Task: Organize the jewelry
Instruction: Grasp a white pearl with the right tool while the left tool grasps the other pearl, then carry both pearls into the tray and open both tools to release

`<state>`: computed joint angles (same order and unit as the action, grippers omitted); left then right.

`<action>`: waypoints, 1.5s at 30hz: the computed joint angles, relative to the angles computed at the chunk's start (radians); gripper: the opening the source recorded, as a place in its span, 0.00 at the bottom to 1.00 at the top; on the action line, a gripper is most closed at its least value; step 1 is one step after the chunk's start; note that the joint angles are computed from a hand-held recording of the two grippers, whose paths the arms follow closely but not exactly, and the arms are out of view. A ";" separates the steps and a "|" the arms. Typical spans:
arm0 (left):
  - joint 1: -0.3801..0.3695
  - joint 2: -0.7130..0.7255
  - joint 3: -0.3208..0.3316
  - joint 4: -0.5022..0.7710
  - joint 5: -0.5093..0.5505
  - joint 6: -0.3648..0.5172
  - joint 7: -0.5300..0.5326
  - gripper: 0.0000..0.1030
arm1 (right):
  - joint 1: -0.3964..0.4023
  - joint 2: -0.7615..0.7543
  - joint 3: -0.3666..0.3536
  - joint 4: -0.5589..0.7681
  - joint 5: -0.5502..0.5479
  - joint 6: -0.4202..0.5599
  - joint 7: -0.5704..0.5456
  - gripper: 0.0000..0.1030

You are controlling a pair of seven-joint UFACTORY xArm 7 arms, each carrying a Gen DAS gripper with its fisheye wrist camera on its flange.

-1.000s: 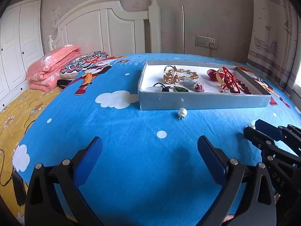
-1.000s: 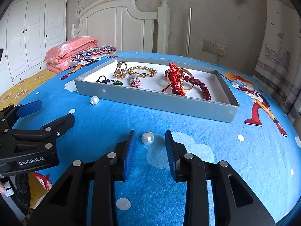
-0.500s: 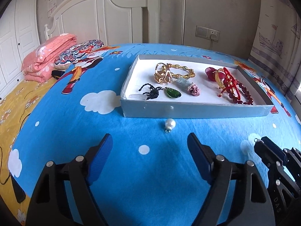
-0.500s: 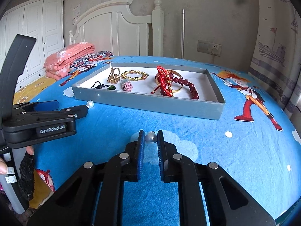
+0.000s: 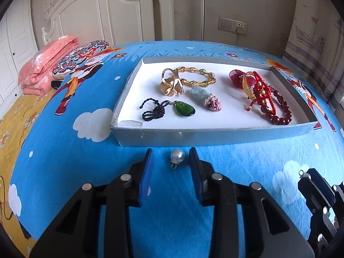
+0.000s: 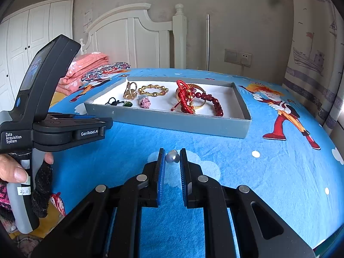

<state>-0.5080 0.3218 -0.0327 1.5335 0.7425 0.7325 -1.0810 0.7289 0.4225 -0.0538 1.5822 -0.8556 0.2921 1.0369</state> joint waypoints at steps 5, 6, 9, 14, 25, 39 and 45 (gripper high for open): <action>-0.019 -0.031 0.012 -0.054 0.091 -0.039 -0.074 0.13 | 0.006 0.000 0.001 0.006 -0.009 0.014 0.000 0.12; -0.023 -0.042 0.014 -0.071 0.120 -0.045 -0.104 0.13 | 0.007 0.000 0.002 0.007 -0.010 0.017 -0.001 0.12; -0.021 -0.086 0.007 -0.137 0.201 -0.089 -0.188 0.12 | 0.012 0.001 -0.001 0.009 -0.021 0.021 0.009 0.12; -0.028 -0.157 -0.030 -0.234 0.421 -0.087 -0.382 0.13 | 0.016 0.001 -0.002 0.010 -0.038 0.023 0.032 0.12; 0.015 -0.194 -0.106 -0.292 0.566 -0.046 -0.542 0.13 | 0.015 0.000 0.007 0.018 -0.076 0.050 0.061 0.12; 0.040 -0.200 -0.113 -0.287 0.566 -0.076 -0.543 0.13 | 0.005 0.041 0.019 0.099 -0.028 0.086 0.002 0.12; 0.044 -0.169 -0.099 -0.216 0.535 -0.072 -0.482 0.13 | 0.000 0.092 0.013 0.203 0.035 0.124 -0.069 0.12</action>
